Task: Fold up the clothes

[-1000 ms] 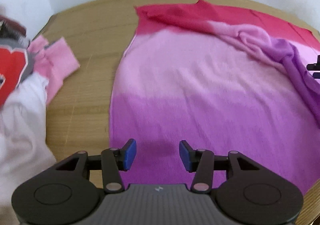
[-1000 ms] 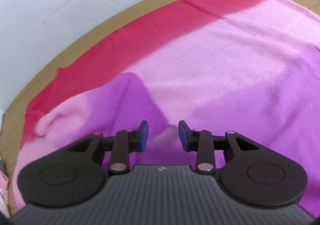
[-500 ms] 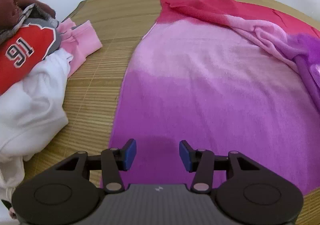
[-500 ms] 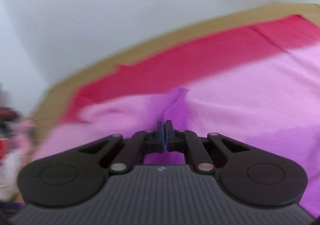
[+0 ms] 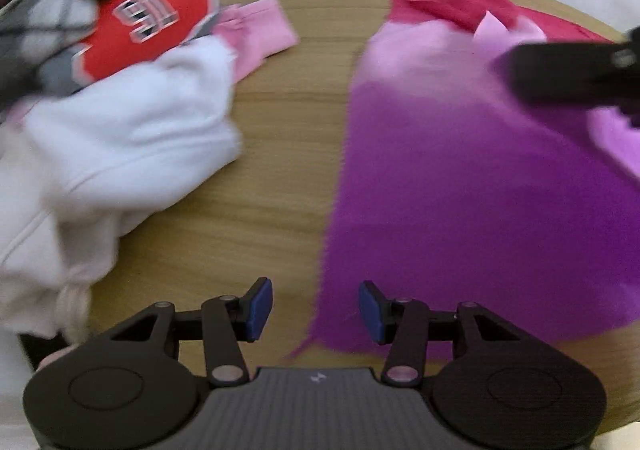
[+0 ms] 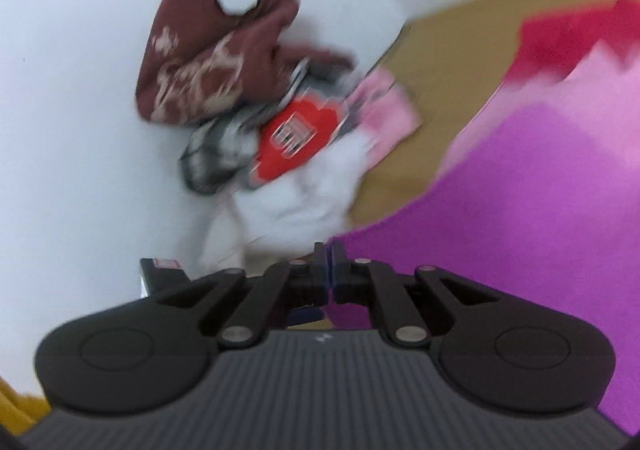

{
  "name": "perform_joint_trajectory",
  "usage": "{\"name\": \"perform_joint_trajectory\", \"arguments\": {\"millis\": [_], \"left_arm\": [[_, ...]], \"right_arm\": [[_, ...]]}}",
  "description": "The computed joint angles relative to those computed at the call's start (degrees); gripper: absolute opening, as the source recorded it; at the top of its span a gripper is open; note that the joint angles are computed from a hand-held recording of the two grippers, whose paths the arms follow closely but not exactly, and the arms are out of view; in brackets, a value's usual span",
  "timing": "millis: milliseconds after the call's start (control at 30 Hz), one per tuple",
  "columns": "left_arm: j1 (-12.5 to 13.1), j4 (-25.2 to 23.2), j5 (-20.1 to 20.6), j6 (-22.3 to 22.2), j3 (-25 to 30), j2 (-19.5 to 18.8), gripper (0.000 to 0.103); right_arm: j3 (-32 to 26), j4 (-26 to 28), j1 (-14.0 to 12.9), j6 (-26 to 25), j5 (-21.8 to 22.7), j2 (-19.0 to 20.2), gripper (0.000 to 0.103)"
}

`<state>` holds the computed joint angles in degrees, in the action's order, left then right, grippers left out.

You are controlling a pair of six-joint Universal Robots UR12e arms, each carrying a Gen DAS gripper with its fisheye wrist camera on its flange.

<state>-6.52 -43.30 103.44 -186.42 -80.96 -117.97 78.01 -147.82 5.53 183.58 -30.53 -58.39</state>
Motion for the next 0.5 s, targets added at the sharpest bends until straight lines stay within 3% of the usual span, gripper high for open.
{"name": "perform_joint_trajectory", "arguments": {"millis": [67, 233, 433, 500], "left_arm": [[0.87, 0.43, -0.37, -0.64, -1.71, 1.14, 0.052], [2.65, 1.33, -2.54, -2.43, -4.29, 3.1, 0.054], [3.09, 1.03, -2.31, -0.41, -5.78, 4.45, 0.054], [2.92, 1.64, -1.64, 0.12, -6.21, 4.76, 0.054]], "right_arm": [[-0.03, 0.9, 1.56, -0.96, 0.69, 0.49, 0.005], [-0.03, 10.16, 3.87, -12.61, -1.57, 0.11, 0.005], [-0.61, 23.51, 5.15, -23.9, -8.58, -0.26, 0.007], [-1.13, 25.27, 5.64, -24.0, -12.14, -0.45, 0.007]]}}
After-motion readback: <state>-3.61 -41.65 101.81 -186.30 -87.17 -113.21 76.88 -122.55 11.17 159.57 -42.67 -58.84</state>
